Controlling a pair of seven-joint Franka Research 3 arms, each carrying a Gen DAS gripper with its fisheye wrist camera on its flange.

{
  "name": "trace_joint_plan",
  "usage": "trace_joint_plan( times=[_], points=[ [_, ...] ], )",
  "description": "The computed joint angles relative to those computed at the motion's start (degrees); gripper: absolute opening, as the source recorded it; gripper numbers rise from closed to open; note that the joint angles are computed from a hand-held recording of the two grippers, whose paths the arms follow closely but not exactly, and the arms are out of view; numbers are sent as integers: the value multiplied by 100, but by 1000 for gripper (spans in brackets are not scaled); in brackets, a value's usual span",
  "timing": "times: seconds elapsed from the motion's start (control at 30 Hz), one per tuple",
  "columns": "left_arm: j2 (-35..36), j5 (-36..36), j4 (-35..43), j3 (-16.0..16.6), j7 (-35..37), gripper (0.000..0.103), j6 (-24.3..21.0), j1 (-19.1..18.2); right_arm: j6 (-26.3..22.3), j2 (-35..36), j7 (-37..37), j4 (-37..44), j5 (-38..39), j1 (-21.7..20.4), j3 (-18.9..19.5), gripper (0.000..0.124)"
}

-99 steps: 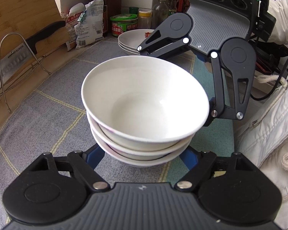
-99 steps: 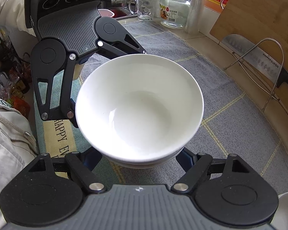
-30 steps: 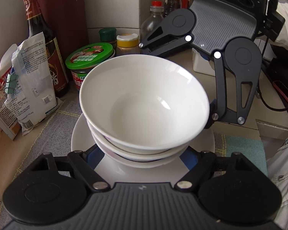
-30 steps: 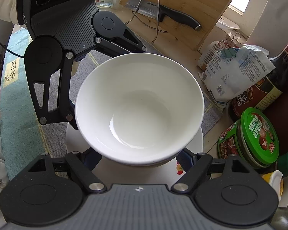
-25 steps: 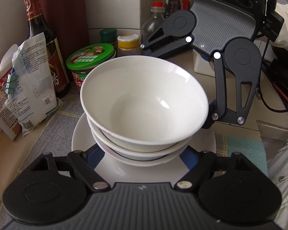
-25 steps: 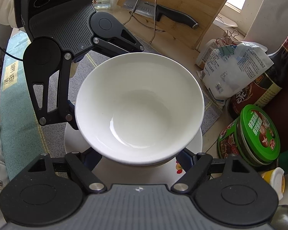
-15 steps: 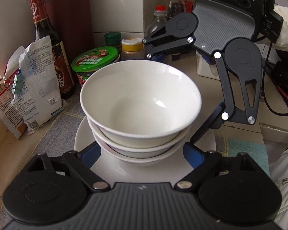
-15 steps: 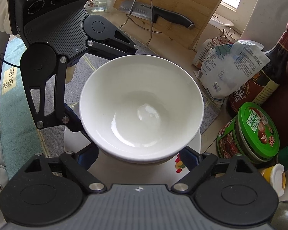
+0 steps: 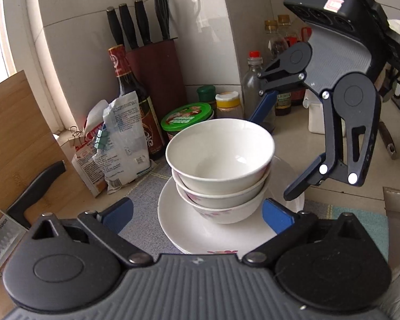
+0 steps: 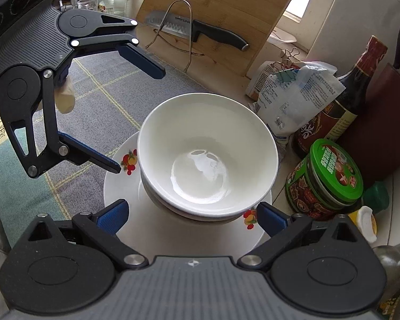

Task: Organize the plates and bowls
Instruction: 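Open both grippers and withdraw them from the bowl stack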

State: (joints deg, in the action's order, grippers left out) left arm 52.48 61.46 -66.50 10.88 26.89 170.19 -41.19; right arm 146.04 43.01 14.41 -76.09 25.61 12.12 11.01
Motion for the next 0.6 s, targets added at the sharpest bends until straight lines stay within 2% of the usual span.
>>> trace_joint_plan(
  times=[0.03, 0.07, 0.13, 0.17, 0.27, 0.33, 0.43, 0.5, 0.6],
  points=[
    [-167, 365, -241, 408, -783, 102, 67, -294, 267, -175, 110, -293, 41, 52, -33, 103],
    [-269, 515, -388, 615, -1164, 102, 5, -479, 500, -327, 289, -544, 67, 118, -80, 103],
    [-600, 1095, -815, 960, -2221, 102, -256, -887, 971, -601, 831, -1006, 74, 297, -216, 103],
    [-764, 1135, -1010, 950, -2444, 102, -445, -976, 1205, -723, 1223, -1218, 32, 433, -332, 103],
    [-1179, 806, -1419, 500, -2383, 102, -995, -872, 2013, -1131, 2870, -1962, -174, 1043, -874, 103],
    [-1438, 746, -1683, 309, -2492, 102, -1366, -883, 2406, -1333, 4244, -2385, -466, 1726, -1579, 103],
    [-1843, 861, -2144, 104, -2776, 102, -1695, -898, 2590, -1601, 6258, -2982, -781, 2802, -2693, 103],
    [-2020, 889, -2341, -60, -2868, 102, -1772, -816, 2745, -1790, 7108, -3379, -986, 3315, -3168, 103],
    [-2244, 1166, -2588, -207, -3138, 102, -1906, -769, 3095, -2071, 7843, -3890, -1264, 3824, -3569, 103]
  ],
)
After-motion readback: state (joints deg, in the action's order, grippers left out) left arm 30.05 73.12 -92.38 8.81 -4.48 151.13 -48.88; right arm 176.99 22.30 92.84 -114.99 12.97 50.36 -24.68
